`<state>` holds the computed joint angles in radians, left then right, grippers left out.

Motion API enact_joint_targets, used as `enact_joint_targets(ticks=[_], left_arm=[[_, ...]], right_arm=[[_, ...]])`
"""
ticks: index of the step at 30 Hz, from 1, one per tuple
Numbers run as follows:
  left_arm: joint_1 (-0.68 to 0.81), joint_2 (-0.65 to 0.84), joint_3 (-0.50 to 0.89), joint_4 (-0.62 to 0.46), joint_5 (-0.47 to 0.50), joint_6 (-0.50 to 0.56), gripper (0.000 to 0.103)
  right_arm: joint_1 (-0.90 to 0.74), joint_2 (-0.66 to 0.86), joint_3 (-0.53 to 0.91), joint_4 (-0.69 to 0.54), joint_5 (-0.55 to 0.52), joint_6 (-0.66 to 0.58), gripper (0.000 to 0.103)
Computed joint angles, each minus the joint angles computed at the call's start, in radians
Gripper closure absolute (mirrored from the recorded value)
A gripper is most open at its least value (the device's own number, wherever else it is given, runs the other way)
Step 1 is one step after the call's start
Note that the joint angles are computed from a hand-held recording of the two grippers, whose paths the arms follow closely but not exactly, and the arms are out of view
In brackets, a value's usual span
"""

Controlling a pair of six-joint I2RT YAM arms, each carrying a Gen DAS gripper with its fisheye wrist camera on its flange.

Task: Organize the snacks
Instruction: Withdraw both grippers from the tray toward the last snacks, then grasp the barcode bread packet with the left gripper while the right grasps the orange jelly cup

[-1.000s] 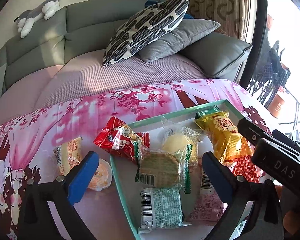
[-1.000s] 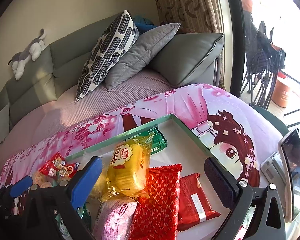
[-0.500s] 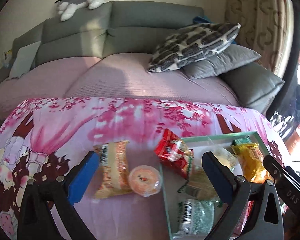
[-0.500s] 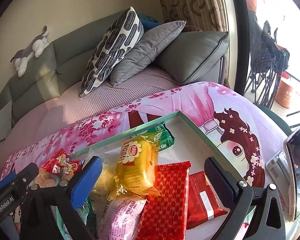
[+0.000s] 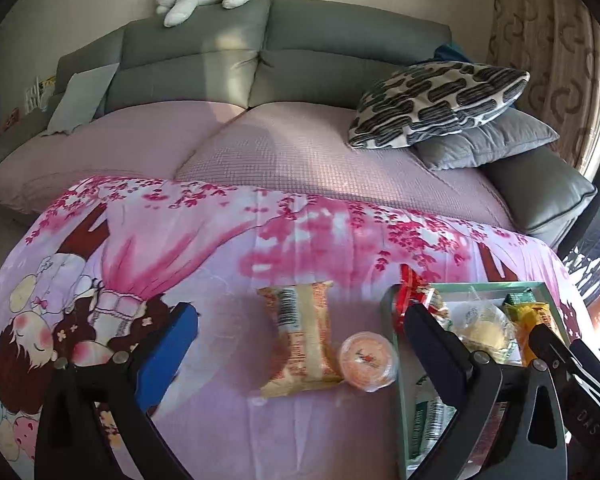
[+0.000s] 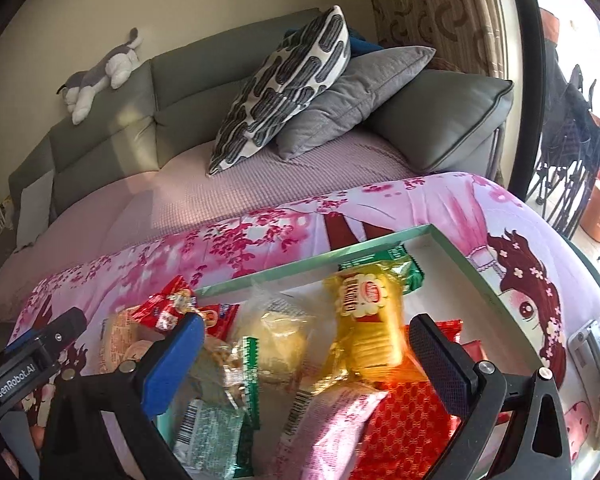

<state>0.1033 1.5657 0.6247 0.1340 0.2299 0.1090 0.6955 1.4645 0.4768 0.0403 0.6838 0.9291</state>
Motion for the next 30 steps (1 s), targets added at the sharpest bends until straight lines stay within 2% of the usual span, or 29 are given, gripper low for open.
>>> enact_joint_targets(ticks=[4,9,13,17,22,25,30], left_arm=[[0.088,0.022,0.027,-0.005,0.025,0.041,0.0],[0.186,0.103,0.108,-0.044,0.031,0.059,0.0],[0.21,0.158,0.16,-0.098,0.066,0.068,0.0],[0.197,0.203,0.204,-0.162,0.1,0.103,0.0],[0.189,0.27,0.258,-0.219,0.116,0.098,0.0],[0.194,0.31,0.294,-0.24,0.136,0.08,0.0],[0.178,0.36,0.331,-0.254,0.161,0.067,0.001]], right_arm=[[0.035,0.067,0.05,0.071,-0.054,-0.051,0.0],[0.065,0.198,0.167,0.058,-0.119,-0.089,0.0],[0.09,0.275,0.252,0.013,-0.137,-0.092,0.0],[0.111,0.313,0.288,0.025,-0.146,-0.091,0.001],[0.109,0.374,0.339,0.008,-0.168,-0.106,0.023],[0.095,0.412,0.356,0.016,-0.202,-0.12,0.032],[0.084,0.463,0.384,0.025,-0.228,-0.143,0.04]])
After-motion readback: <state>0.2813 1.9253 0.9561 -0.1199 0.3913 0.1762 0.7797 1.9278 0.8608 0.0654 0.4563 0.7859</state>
